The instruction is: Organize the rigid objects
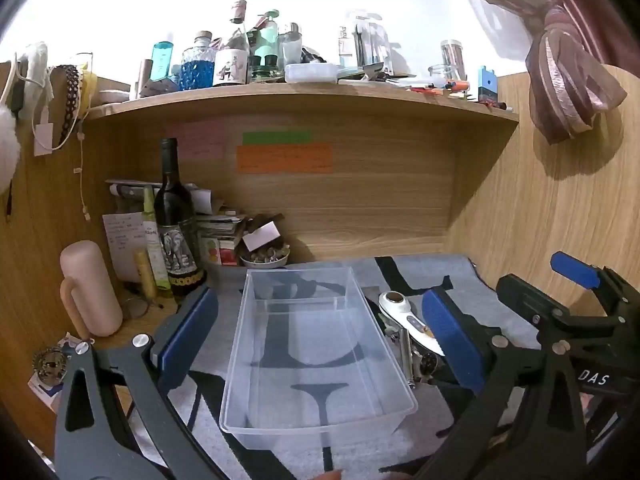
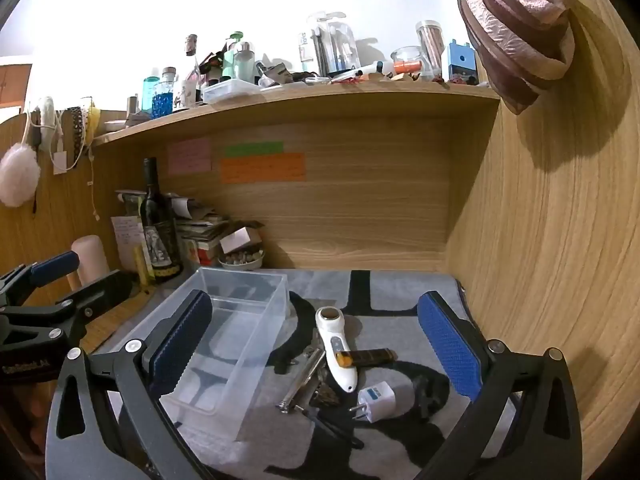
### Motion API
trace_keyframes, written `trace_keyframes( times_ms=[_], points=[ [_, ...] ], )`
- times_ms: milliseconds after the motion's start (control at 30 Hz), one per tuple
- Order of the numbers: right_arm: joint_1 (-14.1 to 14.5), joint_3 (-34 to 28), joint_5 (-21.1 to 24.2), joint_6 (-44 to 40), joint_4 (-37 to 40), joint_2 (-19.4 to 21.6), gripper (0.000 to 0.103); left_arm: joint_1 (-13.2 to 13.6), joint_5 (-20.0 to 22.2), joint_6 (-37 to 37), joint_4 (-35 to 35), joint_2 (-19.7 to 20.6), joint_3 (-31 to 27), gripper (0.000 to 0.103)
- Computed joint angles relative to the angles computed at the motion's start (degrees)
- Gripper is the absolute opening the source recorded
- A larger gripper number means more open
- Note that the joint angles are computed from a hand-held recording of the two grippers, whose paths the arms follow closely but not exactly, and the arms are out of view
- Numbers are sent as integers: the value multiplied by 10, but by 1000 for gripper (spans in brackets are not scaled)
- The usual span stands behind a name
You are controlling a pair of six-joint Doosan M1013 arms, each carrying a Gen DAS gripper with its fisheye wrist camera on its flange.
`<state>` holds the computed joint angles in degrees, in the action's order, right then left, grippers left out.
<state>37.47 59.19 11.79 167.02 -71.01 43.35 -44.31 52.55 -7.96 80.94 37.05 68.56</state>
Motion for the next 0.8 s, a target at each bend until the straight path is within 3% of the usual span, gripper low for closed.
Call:
trace_keyframes(
  times_ms=[400,800],
  points=[
    [0,-1,-1,14,-12,1,103,5,-11,0,-13,1,-3,103],
    [0,-13,1,-25,24,6,103,4,-13,-14,2,-3,6,103]
  ],
)
